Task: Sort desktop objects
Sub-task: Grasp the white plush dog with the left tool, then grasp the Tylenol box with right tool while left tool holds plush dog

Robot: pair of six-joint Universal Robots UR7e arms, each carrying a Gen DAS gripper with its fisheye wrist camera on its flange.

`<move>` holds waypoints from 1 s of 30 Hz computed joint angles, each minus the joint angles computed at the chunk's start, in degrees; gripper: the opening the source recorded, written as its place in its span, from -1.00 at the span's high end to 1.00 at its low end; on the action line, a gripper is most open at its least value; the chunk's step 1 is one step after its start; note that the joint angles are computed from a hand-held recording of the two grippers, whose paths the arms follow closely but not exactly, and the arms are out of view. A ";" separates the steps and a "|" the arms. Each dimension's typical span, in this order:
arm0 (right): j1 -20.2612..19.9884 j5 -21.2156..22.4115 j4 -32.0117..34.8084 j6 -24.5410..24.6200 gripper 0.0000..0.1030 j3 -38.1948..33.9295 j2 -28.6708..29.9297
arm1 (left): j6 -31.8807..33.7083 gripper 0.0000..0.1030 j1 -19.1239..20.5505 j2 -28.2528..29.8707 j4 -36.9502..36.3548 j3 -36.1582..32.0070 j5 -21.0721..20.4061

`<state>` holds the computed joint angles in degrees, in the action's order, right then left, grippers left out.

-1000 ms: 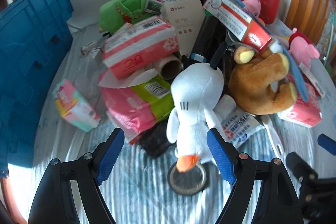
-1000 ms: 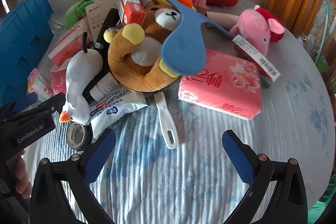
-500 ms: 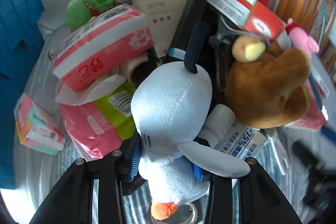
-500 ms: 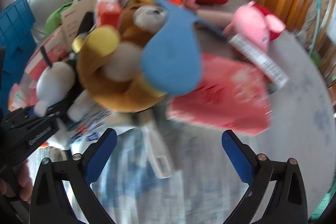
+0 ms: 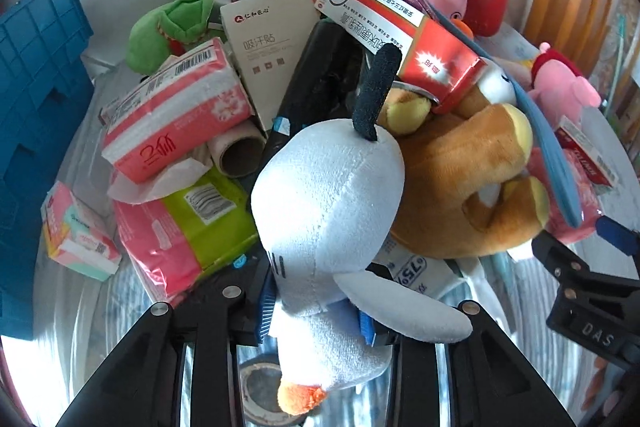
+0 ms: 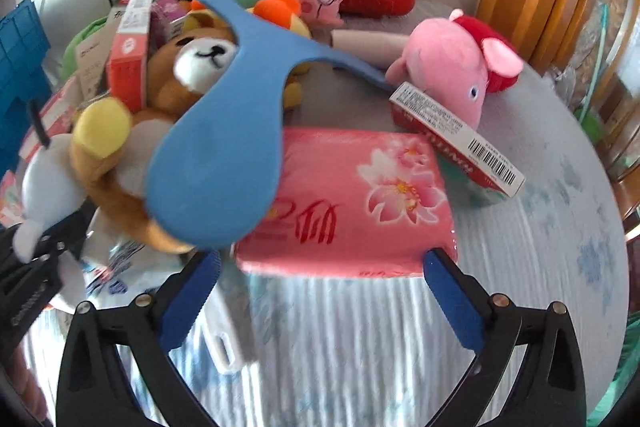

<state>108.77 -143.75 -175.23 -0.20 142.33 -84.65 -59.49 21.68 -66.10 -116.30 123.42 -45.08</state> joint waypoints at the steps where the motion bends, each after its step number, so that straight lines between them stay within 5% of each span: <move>1: -0.46 -0.39 -1.15 -0.65 -1.00 -0.05 0.57 | -0.04 0.37 0.14 0.68 0.32 -0.56 0.29; 3: -1.55 -0.89 -4.86 -4.01 -1.00 0.00 1.98 | 0.07 0.36 0.42 1.51 0.53 -1.24 0.50; 9: -9.45 11.16 -5.87 -5.28 -0.96 1.39 -1.69 | 0.77 0.36 1.43 1.85 -0.48 -1.07 1.47; 11: -9.23 12.35 -6.78 -5.91 -0.29 1.74 -2.34 | 0.53 0.37 1.13 1.72 -0.28 -0.94 1.50; 13: -8.45 12.40 -6.77 -6.43 0.14 1.73 -2.63 | 0.00 0.38 0.69 1.51 0.08 -0.85 1.41; 16: -7.09 11.26 -4.08 -6.09 0.47 1.62 -3.74 | -0.86 0.39 -0.64 0.92 0.61 -0.54 1.30; 23: -5.04 4.48 7.91 3.43 0.51 2.92 -11.66 | -1.02 0.39 -4.91 -1.64 0.13 0.59 -0.89; 30: 0.78 0.20 20.66 7.68 0.51 1.58 -20.59 | 2.49 0.39 -7.97 -1.19 -4.19 -1.04 -2.17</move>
<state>109.55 -143.55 -154.58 7.48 143.91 -105.24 -57.00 13.71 -67.30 -120.50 122.39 -47.24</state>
